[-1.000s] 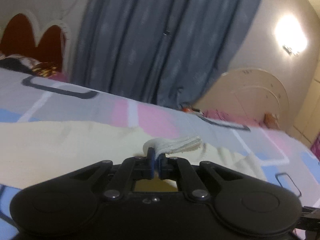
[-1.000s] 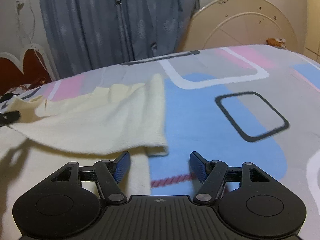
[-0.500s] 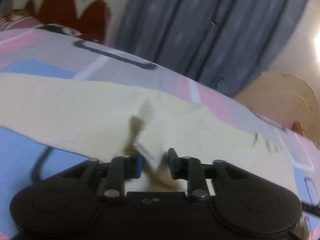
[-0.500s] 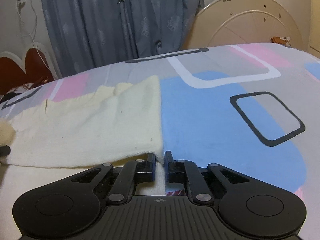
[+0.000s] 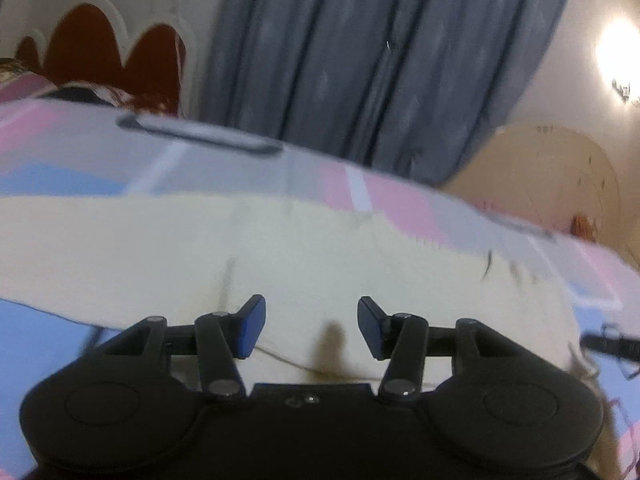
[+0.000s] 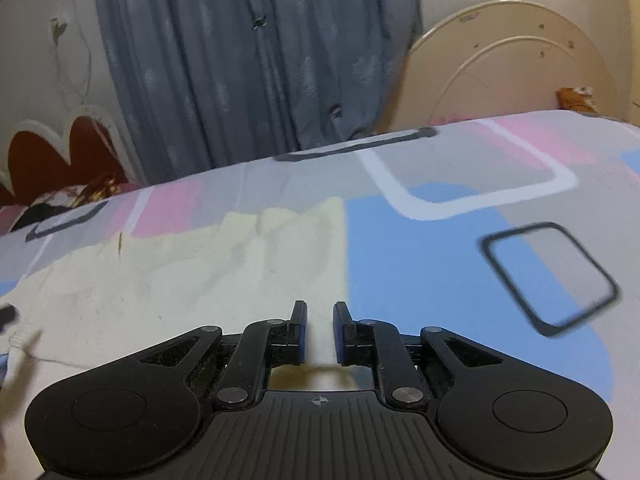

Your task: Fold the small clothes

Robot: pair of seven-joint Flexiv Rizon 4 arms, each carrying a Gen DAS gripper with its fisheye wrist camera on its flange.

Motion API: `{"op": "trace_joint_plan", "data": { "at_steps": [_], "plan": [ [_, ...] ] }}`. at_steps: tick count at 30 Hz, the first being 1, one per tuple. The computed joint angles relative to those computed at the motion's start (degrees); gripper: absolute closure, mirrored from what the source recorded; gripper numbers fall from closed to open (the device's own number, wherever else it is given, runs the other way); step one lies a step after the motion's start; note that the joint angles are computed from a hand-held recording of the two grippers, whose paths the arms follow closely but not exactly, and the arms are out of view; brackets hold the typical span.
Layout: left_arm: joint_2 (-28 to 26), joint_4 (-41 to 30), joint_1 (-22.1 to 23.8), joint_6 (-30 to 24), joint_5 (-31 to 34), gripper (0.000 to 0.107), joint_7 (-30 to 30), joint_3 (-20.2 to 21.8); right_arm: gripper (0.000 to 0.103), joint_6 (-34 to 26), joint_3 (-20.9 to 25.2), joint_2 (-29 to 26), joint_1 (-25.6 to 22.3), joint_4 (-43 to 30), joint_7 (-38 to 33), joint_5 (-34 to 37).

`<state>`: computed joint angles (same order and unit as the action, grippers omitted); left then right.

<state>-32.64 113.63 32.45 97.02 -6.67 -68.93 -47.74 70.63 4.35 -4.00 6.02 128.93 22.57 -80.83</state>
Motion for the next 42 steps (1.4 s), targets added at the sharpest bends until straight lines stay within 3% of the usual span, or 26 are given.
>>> {"op": "trace_joint_plan", "data": {
  "at_steps": [1,4,6,8,10,11,12,13,14,20,24,27,33,35,38,42],
  "plan": [
    [0.4,0.0,-1.9,-0.6,-0.1,0.057,-0.1,2.4,0.09,0.4,-0.2,-1.1,0.1,-0.9,-1.0,0.1],
    [-0.4,-0.3,-3.2,0.6,1.1,0.056,1.2,4.0,0.09,-2.3,0.7,-3.6,1.6,-1.7,-9.6,7.0],
    [0.9,0.0,-3.2,-0.9,0.7,0.053,1.6,4.2,0.09,-2.9,0.0,-2.8,2.2,-0.8,-8.7,5.9],
    [2.3,1.6,-0.6,-2.1,-0.9,0.049,1.7,1.8,0.09,-4.4,0.7,-1.9,2.9,-0.5,-10.9,10.0],
    [3.4,3.2,2.3,-2.6,-2.5,0.047,1.6,-1.3,0.085,-3.3,0.8,-0.8,3.2,-0.3,-9.8,9.8],
    [4.3,4.2,4.0,-2.9,-3.2,0.044,1.5,-2.8,0.07,-2.6,0.8,-0.4,3.4,-0.4,-8.8,8.8],
    [5.1,5.3,6.3,-3.3,-3.7,0.035,1.6,-4.6,0.058,-2.5,1.1,-0.3,3.7,-0.8,-8.4,8.1],
    [5.7,5.7,7.0,-3.2,-4.2,0.032,1.4,-4.8,0.037,-2.6,1.3,-0.3,4.2,-1.4,-7.9,7.2],
    [6.4,6.8,8.9,-2.4,-4.5,0.032,1.3,-5.9,0.034,-2.5,1.5,-0.6,4.6,-2.2,-7.2,5.7],
    [9.0,10.1,20.5,-3.5,-6.6,0.033,-2.7,-11.5,0.034,-2.2,2.2,-4.0,8.4,-6.7,-5.7,4.8],
    [10.9,10.4,24.5,-5.3,-9.1,0.035,-4.2,-10.3,0.034,-1.3,1.9,-7.5,11.4,-10.4,-5.0,5.1],
    [11.4,9.9,26.5,-5.4,-11.6,0.04,-3.5,-9.5,0.045,-1.0,1.6,-10.2,13.9,-13.8,-7.9,7.1],
    [9.8,5.9,23.1,-7.2,-17.6,0.05,-3.5,-1.7,0.049,-0.2,-0.2,-16.1,18.7,-20.9,-12.7,13.6],
    [8.7,4.8,23.3,-8.3,-20.7,0.051,-4.0,-1.5,0.049,-0.5,-0.8,-18.0,20.4,-23.1,-15.3,15.9],
    [5.3,3.6,26.0,-7.5,-25.2,0.052,-2.6,-5.6,0.049,-0.7,-2.1,-20.3,22.7,-25.6,-17.7,18.7],
    [0.0,1.1,26.8,-4.3,-25.4,0.059,-3.1,-8.2,0.049,-1.4,-3.6,-22.5,24.9,-27.7,-20.0,21.7]
  ]
}}
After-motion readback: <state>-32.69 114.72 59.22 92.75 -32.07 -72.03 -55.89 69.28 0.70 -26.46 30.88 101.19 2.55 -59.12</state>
